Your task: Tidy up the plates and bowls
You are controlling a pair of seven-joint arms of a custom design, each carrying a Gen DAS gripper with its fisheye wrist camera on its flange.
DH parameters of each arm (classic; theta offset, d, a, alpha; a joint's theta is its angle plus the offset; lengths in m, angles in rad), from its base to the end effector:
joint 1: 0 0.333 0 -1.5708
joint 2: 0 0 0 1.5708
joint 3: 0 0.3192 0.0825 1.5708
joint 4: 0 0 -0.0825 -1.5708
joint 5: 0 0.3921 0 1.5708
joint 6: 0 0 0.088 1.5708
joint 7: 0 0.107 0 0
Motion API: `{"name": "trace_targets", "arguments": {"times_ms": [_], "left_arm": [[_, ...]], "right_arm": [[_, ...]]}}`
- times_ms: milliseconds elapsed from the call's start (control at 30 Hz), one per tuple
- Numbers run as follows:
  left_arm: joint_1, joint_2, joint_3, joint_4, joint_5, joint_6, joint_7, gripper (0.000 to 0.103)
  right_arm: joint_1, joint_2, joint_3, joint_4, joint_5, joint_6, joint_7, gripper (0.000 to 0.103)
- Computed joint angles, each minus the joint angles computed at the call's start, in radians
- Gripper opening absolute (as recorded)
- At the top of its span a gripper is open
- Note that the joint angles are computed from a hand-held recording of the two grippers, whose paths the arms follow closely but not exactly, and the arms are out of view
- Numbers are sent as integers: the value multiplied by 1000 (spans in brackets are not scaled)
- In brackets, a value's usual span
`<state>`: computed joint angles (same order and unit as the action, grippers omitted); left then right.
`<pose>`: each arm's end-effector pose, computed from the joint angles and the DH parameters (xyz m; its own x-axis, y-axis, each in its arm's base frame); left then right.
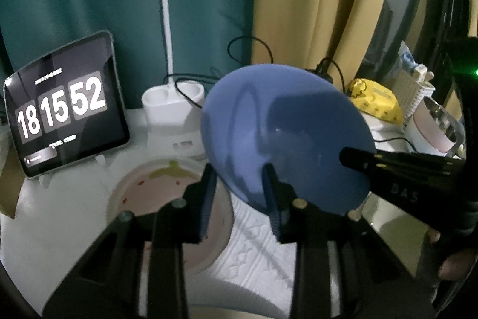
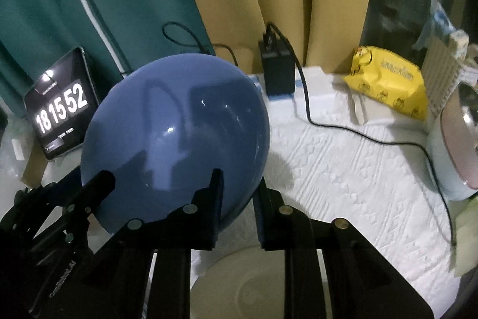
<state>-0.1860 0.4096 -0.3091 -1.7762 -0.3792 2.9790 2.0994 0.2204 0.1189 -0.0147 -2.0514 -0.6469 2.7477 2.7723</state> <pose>0.6445 -0.2863 0.4262 -0.5799 -0.8133 0.0480 -0.5647 0.3588 -0.7433 0.5996 0.1501 0.4387 -0.3836 -0.9049 -0.1844 -0.6801 0.4119 -0.6064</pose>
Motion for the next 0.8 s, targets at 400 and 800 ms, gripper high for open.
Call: {"name": "trace_targets", "arguments": {"times_ms": [400, 800], "left_arm": [[95, -104, -105, -102, -178, 39, 165, 32], [120, -238, -138, -196, -529, 15, 471, 32]], "right_arm": [[10, -89, 26, -42, -127, -34, 106, 21], [-1, -204, 84, -122, -212, -73, 199, 21]]}}
